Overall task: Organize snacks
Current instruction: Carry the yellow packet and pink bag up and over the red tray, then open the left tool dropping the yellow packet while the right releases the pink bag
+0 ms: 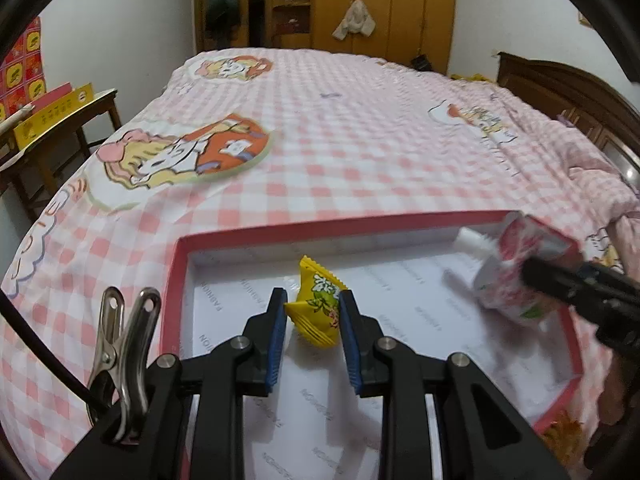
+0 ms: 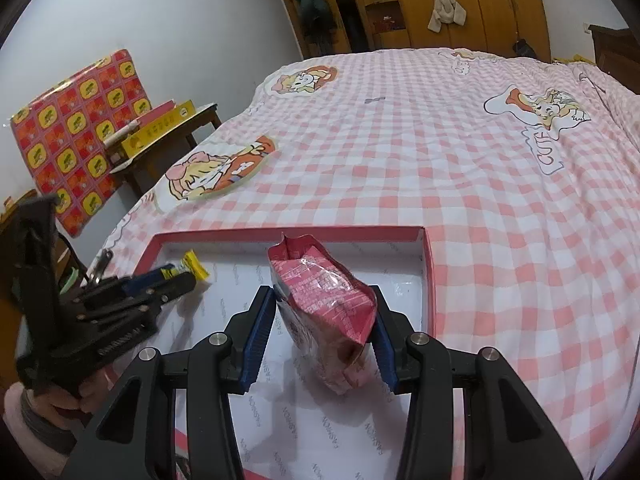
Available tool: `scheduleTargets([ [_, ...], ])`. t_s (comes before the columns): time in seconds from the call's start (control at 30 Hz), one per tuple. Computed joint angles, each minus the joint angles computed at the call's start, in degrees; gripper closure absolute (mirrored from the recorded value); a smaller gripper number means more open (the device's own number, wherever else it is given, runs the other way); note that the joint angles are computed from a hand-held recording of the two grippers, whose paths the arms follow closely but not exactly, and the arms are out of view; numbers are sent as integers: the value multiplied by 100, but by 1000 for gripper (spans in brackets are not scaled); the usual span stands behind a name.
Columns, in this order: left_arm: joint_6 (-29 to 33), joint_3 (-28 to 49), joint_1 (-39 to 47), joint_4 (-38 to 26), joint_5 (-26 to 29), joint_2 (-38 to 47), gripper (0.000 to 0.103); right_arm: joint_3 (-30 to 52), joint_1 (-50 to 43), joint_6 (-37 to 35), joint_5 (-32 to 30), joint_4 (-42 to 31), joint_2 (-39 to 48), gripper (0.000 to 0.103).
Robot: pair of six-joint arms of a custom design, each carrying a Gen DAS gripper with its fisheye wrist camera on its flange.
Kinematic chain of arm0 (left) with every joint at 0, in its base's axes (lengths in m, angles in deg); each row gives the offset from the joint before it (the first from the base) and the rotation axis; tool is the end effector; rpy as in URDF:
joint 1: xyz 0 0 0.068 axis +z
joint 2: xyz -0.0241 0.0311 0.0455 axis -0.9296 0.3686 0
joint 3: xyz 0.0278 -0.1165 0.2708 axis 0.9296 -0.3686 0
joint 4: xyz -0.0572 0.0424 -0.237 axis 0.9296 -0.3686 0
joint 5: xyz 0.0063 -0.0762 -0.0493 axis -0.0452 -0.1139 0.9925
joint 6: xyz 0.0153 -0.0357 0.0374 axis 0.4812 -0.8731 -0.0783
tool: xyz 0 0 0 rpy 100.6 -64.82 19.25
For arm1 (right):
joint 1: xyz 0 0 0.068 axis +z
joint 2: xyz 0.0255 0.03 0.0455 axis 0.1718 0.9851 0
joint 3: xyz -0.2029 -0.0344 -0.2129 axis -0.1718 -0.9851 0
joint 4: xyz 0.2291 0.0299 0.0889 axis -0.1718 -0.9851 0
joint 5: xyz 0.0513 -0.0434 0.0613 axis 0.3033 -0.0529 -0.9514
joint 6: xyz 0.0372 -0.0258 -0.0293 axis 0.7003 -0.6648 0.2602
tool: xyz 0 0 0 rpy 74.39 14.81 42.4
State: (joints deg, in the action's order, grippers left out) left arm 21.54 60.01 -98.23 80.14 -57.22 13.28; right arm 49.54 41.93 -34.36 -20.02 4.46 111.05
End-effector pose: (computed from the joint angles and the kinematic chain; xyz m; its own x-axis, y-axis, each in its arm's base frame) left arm 0.2170 -0.1197 0.1717 -0.6813 0.2183 -0.6987 0.3223 0.9464 -0.0187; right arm 0.1385 0.0778 0.1509 -0.6527 0.1760 -0.7368 -0.0547 0.9591 0.2776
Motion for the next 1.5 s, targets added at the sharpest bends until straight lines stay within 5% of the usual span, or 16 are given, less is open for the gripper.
scheduleTargets([
  [0.47, -116, -84, 178, 266, 68, 199, 73, 44, -368, -151, 43, 332, 387, 54],
  [0.73, -80, -117, 118, 289, 98, 73, 50, 12, -183, -276, 508, 277, 167, 27],
  [1.23, -113, -207, -180, -547, -134, -926, 47, 145, 718, -16, 1500, -1045, -1093, 25],
  [1.5, -280, -373, -380, -1254, -226, -1760, 47, 361, 2077, 876, 2395, -2261, -1631, 25],
])
